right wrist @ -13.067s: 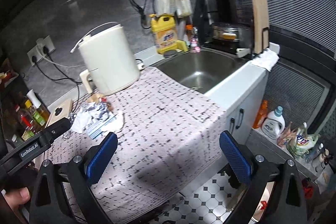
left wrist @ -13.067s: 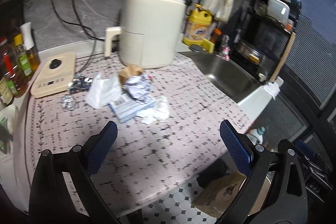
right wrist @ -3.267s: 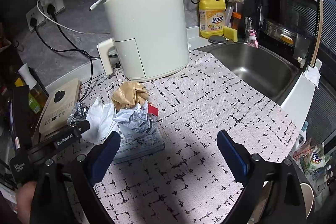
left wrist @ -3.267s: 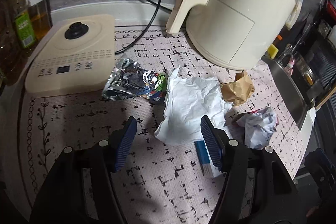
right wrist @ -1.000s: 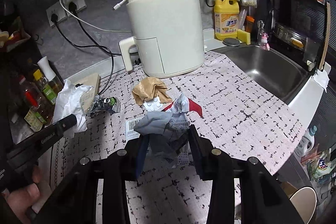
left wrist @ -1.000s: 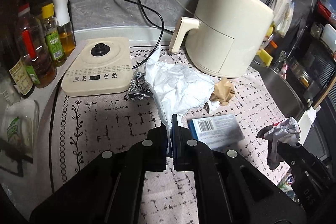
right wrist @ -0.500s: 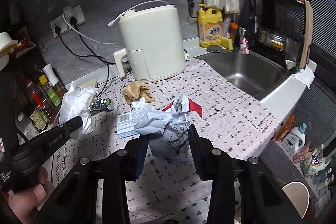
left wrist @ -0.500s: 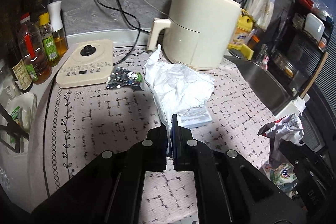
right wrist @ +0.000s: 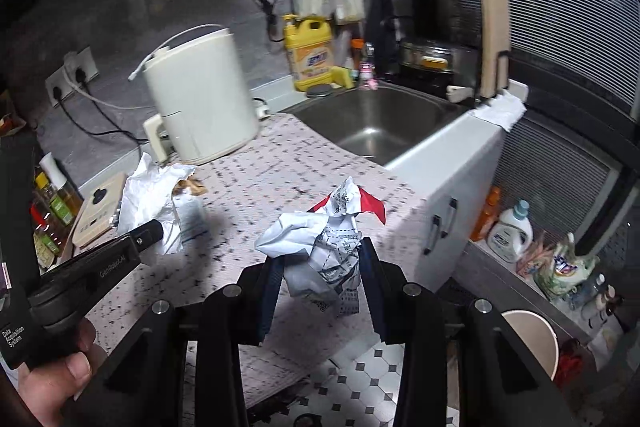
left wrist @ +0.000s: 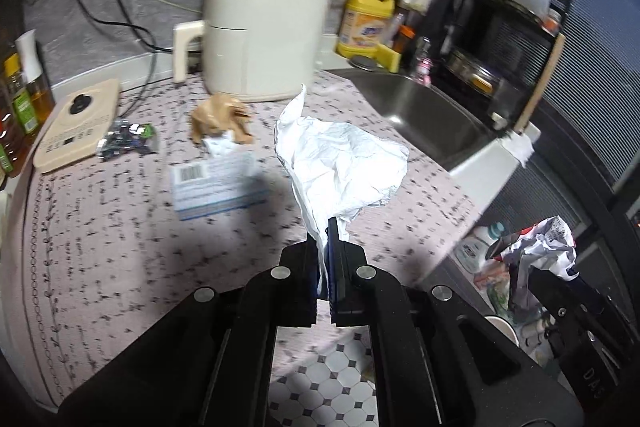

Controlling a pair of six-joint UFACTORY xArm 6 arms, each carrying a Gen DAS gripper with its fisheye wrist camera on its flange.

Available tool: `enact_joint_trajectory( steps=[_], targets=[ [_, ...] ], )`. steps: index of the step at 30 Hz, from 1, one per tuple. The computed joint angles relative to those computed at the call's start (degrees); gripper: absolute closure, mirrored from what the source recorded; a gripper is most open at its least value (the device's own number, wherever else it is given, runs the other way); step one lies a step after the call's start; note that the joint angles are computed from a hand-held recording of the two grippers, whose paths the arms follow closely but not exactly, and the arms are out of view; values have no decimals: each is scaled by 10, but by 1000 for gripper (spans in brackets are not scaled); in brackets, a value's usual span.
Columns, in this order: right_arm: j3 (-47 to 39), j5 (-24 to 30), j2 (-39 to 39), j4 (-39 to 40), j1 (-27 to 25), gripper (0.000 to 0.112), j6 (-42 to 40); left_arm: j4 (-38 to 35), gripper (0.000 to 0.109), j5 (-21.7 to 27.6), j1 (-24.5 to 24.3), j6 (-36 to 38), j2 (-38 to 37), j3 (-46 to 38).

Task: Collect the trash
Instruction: 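Carry the white paper and crumpled paper over the white bin with both tools, then open the right tool over the white bin while the left tool releases the white paper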

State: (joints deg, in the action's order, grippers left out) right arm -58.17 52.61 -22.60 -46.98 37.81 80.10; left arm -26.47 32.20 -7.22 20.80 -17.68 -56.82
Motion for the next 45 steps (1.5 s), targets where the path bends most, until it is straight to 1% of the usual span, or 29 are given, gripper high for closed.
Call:
enact_joint_trajectory(
  steps=[8, 15, 19, 27, 31, 33, 34, 36, 40, 45],
  targets=[
    [84, 97, -112, -3, 4, 75, 45, -2, 104, 2, -94, 1, -3, 19],
    [161, 185, -217, 11, 8, 75, 81, -2, 104, 4, -173, 4, 9, 26],
    [198, 219, -267, 22, 2, 75, 95, 2, 104, 5, -214, 2, 22, 25],
    [270, 271, -358, 47, -15, 74, 115, 5, 104, 3, -280, 0, 61, 19],
    [303, 273, -394, 60, -42, 74, 112, 6, 104, 0, -307, -1, 82, 17],
    [318, 278, -405, 64, -55, 65, 110, 7, 104, 0, -317, -1, 94, 15],
    [325, 275, -410, 69, -63, 59, 109, 7, 104, 0, -322, -1, 99, 14],
    [342, 276, -428, 80, -76, 57, 108, 7, 104, 1, -333, -2, 109, 14],
    [365, 303, -463, 96, -73, 56, 116, 0, 104, 5, -352, 5, 124, 14],
    [382, 362, -504, 113, -50, 56, 142, -13, 104, 14, -379, 14, 144, 8]
  ],
)
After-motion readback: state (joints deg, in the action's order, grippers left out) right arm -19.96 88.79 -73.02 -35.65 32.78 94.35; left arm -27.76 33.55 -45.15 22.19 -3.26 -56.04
